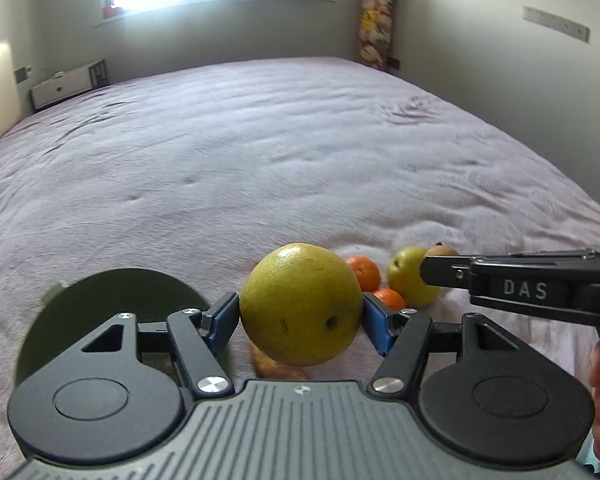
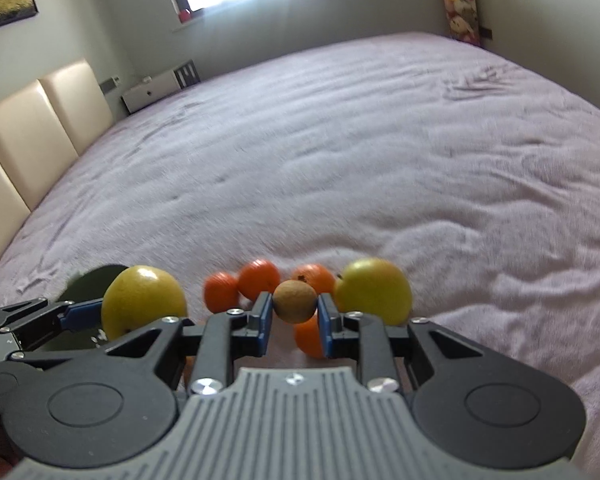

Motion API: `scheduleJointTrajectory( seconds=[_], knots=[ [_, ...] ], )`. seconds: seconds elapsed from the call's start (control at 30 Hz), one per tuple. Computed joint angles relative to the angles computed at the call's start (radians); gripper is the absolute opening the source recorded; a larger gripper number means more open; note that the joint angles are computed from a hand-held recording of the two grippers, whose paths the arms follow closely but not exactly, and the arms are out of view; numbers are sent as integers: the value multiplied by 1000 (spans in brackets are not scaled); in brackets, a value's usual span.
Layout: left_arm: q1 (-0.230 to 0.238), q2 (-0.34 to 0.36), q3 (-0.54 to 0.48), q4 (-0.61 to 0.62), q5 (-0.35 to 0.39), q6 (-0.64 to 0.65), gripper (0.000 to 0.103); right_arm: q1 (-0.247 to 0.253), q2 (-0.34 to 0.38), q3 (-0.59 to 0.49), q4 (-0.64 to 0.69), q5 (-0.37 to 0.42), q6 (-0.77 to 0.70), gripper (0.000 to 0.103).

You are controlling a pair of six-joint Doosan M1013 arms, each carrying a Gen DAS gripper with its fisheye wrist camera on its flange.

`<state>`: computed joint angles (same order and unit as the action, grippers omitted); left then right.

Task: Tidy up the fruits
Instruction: 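Carry both fruits over the green colander and open both tools to release them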

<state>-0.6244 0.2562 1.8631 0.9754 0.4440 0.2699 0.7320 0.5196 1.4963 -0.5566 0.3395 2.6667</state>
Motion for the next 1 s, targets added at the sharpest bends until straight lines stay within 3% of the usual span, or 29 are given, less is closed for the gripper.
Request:
scheduleJointTrajectory(
  seconds=[0.2, 0.37, 0.63, 1.0],
  knots=[
    [23, -41, 20, -28, 16, -27, 75, 18, 9, -31, 58, -20, -100, 21],
    [65, -80, 50, -146, -25, -8, 75, 42, 22, -62, 92, -22, -197, 21],
    [111, -112, 74, -252, 41, 26, 75, 75, 56, -128, 296, -12, -500, 21],
    [178, -106, 90, -398, 105, 91, 75, 105, 131, -238, 477, 67, -828, 21]
  ],
)
